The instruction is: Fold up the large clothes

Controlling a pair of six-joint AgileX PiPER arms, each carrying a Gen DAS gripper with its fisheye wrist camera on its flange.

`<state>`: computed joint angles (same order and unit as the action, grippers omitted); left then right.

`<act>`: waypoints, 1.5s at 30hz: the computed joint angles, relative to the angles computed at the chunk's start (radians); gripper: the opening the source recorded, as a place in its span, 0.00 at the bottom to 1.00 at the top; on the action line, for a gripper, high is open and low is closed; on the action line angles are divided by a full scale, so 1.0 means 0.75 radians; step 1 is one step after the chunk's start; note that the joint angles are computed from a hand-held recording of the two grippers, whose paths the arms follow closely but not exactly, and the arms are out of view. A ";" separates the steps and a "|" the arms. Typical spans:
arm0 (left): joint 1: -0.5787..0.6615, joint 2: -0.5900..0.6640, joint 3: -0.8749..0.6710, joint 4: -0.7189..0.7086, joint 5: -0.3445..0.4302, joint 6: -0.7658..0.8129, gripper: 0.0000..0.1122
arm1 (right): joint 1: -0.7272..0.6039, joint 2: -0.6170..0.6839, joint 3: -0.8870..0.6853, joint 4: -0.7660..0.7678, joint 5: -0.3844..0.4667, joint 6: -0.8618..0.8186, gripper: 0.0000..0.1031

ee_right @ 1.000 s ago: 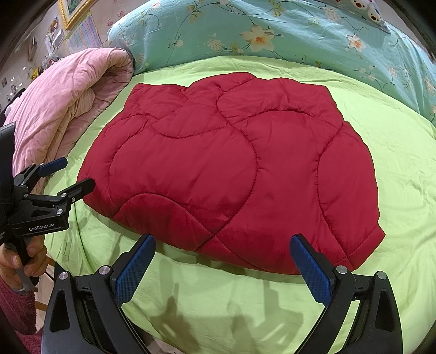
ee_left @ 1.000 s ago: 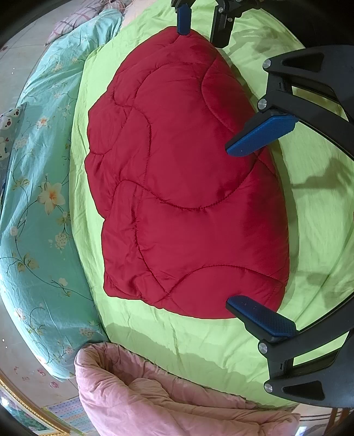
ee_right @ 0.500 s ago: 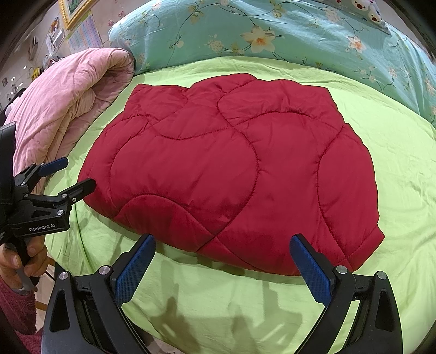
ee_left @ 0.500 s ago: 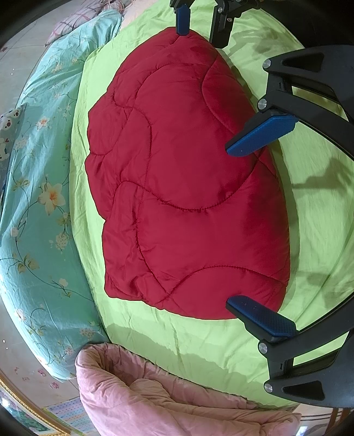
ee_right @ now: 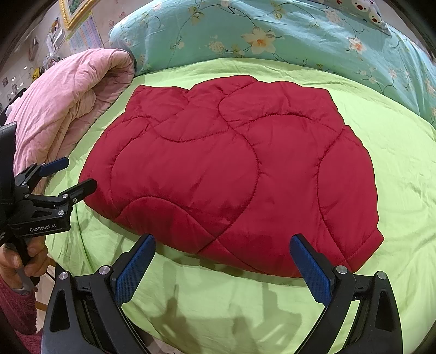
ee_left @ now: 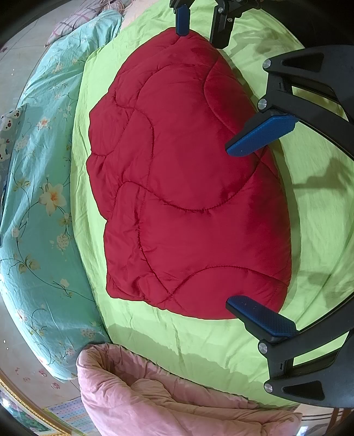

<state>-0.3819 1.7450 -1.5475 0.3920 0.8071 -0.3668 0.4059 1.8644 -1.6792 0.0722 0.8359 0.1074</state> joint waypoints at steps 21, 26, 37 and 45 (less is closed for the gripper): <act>0.000 0.014 -0.033 -0.005 0.018 0.006 0.91 | -0.014 0.018 -0.058 0.019 0.031 -0.032 0.97; 0.007 0.019 -0.038 -0.023 0.005 0.011 0.91 | -0.020 0.029 -0.081 0.029 0.040 -0.041 0.97; 0.014 0.052 -0.093 -0.024 0.020 0.023 0.91 | -0.037 0.052 -0.117 0.046 0.041 -0.055 0.97; 0.018 0.066 -0.113 -0.050 0.026 0.042 0.91 | -0.042 0.065 -0.133 0.052 0.047 -0.059 0.97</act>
